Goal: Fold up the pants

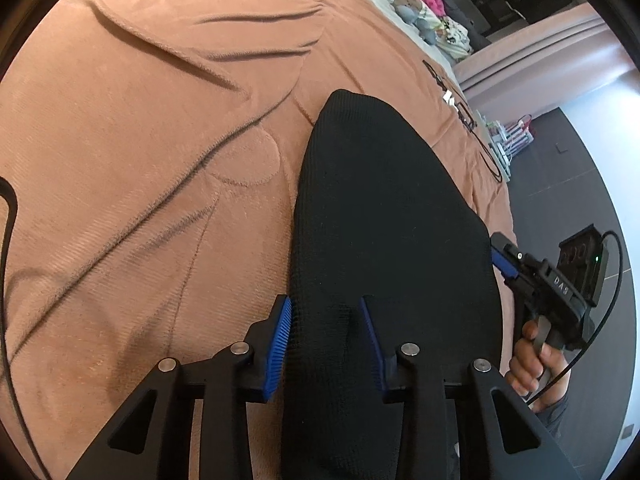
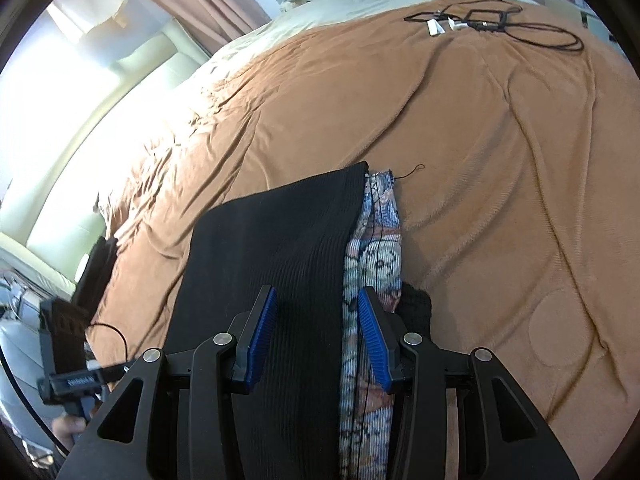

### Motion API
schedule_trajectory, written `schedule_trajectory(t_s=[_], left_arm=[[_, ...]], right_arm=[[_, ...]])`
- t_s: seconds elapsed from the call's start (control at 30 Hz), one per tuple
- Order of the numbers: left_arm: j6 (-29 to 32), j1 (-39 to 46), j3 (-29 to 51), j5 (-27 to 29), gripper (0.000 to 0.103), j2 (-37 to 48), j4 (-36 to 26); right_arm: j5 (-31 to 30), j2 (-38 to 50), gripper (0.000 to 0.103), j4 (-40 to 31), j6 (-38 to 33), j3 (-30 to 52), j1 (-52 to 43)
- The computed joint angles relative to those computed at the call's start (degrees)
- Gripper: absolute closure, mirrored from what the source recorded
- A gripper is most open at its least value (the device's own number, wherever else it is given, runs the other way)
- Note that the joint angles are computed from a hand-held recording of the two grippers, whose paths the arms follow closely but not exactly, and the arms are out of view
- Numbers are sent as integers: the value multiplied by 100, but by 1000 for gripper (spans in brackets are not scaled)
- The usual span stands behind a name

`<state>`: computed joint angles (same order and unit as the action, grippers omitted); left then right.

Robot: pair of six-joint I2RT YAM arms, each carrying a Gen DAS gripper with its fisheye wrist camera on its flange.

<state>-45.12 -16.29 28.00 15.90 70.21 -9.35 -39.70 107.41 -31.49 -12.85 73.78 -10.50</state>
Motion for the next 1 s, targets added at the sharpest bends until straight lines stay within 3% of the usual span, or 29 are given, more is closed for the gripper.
schedule_trajectory(t_s=[0.2, 0.27, 0.33, 0.6, 0.77, 1.0], left_arm=[[-51, -64, -7, -52, 67, 26, 37], [-58, -97, 21, -87, 70, 54, 8], [-69, -131, 44, -111, 71, 46, -33], [-118, -357, 86, -217, 71, -50, -128], [-148, -456, 110, -186, 71, 15, -74], [-77, -502, 212, -235, 71, 295, -56]], right_arm=[[114, 179, 63, 3, 60, 186, 94], [304, 164, 75, 5, 35, 193, 160], [491, 93, 101, -11, -71, 176, 219], [319, -513, 103, 24, -247, -211, -79], [698, -707, 103, 288, -142, -518, -183], [615, -800, 103, 242, -152, -705, -239]])
